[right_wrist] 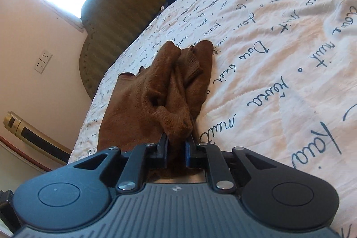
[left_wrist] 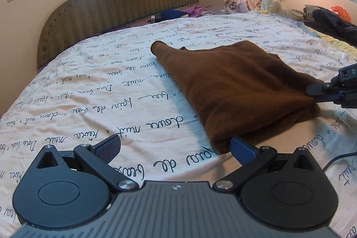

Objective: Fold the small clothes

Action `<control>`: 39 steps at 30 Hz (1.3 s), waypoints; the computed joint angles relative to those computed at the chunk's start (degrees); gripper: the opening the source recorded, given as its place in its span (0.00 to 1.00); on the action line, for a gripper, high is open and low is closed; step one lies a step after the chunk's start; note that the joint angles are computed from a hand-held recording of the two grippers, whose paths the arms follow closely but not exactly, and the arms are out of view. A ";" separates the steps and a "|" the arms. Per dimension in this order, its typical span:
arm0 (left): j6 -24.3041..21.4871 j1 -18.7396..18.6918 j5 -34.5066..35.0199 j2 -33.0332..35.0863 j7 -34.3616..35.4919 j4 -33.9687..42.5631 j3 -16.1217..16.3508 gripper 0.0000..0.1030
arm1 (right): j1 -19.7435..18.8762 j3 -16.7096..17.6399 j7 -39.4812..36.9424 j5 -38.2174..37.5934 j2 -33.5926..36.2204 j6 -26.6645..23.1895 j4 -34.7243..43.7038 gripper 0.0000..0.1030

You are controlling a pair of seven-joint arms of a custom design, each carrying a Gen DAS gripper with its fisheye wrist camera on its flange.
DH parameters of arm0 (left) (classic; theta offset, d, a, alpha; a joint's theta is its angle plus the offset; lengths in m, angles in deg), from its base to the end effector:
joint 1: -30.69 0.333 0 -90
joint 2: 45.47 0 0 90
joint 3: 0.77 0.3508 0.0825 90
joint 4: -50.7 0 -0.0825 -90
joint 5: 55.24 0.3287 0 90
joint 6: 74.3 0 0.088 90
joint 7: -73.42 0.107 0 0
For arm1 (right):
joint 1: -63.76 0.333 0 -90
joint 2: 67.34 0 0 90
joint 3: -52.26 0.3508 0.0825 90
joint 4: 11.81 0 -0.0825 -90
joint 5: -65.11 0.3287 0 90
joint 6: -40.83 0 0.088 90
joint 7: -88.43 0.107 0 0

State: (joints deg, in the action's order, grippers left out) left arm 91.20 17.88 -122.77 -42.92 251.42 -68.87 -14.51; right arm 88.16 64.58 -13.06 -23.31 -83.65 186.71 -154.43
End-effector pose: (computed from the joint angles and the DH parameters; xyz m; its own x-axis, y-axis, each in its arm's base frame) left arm 0.5066 -0.1904 0.5271 -0.7561 -0.6385 -0.1437 -0.2982 0.5316 -0.7928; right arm 0.3152 0.2579 0.4797 -0.4394 -0.5463 -0.7131 -0.1946 0.8329 -0.5181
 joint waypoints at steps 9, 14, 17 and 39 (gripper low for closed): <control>2.44 -0.36 16.82 1.56 -21.43 -1.15 0.82 1.00 | 2.88 5.08 -24.18 13.79 1.91 -15.76 6.34 0.25; 2.58 0.39 20.92 1.72 -27.08 -1.60 0.86 1.00 | 5.31 4.39 -39.92 21.83 8.64 -21.58 12.57 0.37; 1.29 0.96 21.77 1.54 -28.32 -1.53 0.93 1.00 | 5.87 3.04 -34.57 21.28 7.63 -18.19 9.98 0.45; -15.76 4.91 13.03 2.20 -33.08 8.31 2.94 1.00 | 5.36 3.64 -35.37 13.34 2.80 -9.52 7.27 0.80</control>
State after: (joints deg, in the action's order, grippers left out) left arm 75.44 22.79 -109.74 -40.71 218.33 -60.56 -11.58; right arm 93.52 68.23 -48.44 -9.97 -80.84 177.19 -147.15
